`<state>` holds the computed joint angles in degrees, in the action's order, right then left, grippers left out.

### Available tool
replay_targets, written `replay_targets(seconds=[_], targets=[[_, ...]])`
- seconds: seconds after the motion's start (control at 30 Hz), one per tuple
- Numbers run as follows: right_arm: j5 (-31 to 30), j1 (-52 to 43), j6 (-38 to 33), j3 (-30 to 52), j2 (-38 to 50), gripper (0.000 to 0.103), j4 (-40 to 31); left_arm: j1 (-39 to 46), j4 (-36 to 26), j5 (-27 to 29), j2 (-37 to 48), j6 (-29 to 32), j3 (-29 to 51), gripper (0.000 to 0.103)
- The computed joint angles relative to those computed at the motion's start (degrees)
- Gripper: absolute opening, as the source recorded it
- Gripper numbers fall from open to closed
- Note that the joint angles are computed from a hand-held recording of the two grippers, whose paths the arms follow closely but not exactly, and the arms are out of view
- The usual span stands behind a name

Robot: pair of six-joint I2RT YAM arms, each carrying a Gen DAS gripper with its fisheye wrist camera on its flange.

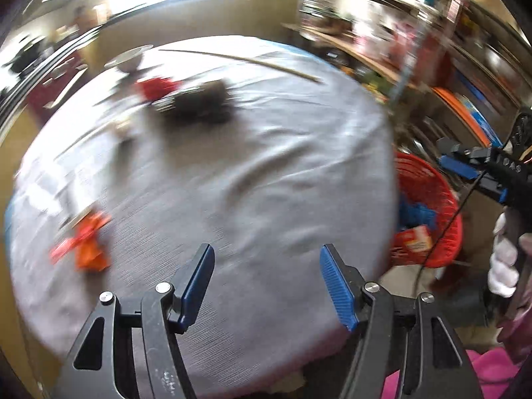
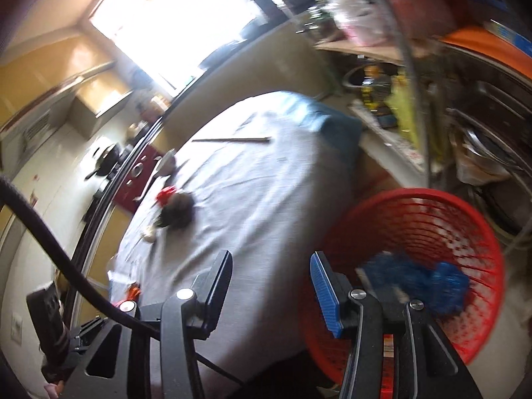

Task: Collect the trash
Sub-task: 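Grasp the orange mesh bag with the left tool while the right tool grasps the white medicine box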

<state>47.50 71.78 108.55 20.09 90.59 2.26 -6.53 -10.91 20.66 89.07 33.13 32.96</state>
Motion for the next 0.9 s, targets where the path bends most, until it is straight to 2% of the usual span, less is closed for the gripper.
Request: replay_targets(seconds=[0.1,0.2,0.4,0.6,0.9], targets=[[-3.45,-4.87,-11.84,3.52,2.62,0.053,6.96,9.05,0.58,0.62,1.66,3.50,0.61,0.068],[-6.98,-8.13,-20.19,7.89,6.22,0.053,11.21,16.42,1.36,0.74,5.03,5.76,2.49,0.068],[-13.59,-12.25,-30.79,16.84,13.42,0.053,14.68,24.14,0.70,1.49,12.57,4.86,8.94,0.068],[-17.35,-14.46,-37.23,23.45,17.45,0.053,14.76,25.49,-0.21,2.82,16.94,1.58,14.68,0.068],[-23.17,-17.28,-41.93,29.58,22.53,0.053,15.15,24.85,-3.63,4.29,24.46,-4.27,22.60,0.068]])
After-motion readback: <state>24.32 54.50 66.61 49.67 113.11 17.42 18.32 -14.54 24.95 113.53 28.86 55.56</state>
